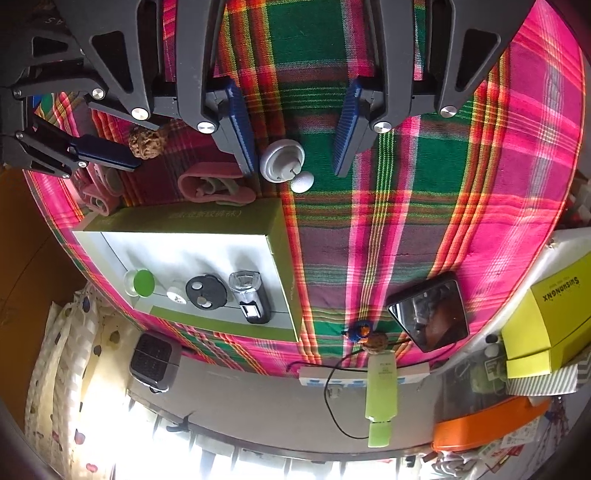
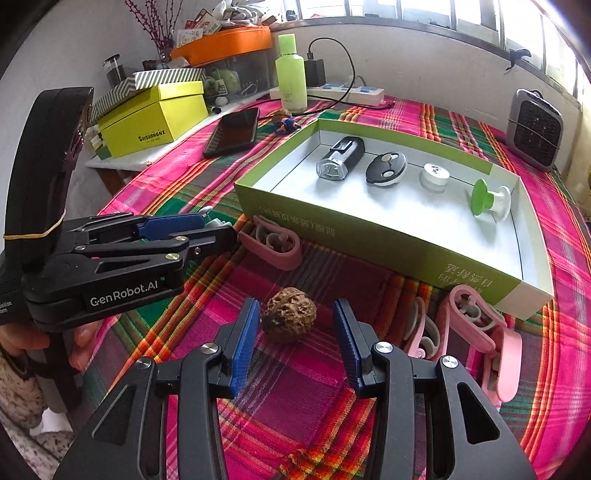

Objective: Organize objects
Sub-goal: 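Move the left gripper to the white knob while the right gripper approaches the walnut, then close the left gripper on the white knob while the right grasps the walnut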

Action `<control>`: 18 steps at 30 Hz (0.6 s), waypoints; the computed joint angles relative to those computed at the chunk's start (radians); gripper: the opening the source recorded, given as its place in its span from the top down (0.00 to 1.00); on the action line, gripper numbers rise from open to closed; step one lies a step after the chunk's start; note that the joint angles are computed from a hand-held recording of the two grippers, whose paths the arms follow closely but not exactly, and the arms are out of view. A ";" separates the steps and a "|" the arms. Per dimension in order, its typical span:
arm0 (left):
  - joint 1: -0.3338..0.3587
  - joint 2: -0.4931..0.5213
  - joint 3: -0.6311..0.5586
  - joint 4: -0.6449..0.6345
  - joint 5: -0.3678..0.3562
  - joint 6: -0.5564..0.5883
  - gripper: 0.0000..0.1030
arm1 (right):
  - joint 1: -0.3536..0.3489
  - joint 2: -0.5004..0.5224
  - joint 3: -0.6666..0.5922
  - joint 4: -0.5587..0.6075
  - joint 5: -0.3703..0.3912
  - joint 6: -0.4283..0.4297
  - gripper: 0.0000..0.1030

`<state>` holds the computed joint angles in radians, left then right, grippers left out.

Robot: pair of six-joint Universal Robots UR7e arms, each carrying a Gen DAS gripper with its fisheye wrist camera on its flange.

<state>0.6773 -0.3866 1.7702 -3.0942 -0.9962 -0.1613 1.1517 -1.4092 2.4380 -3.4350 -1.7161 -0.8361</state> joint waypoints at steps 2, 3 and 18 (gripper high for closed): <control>0.003 -0.001 0.000 -0.003 -0.003 0.002 0.64 | 0.003 0.006 -0.002 -0.005 -0.008 -0.003 0.59; 0.005 -0.001 0.000 -0.005 -0.006 0.003 0.65 | 0.006 0.009 -0.003 -0.006 -0.014 -0.004 0.59; 0.010 -0.001 -0.002 -0.012 -0.014 0.013 0.72 | 0.016 0.020 -0.004 -0.026 -0.028 0.001 0.59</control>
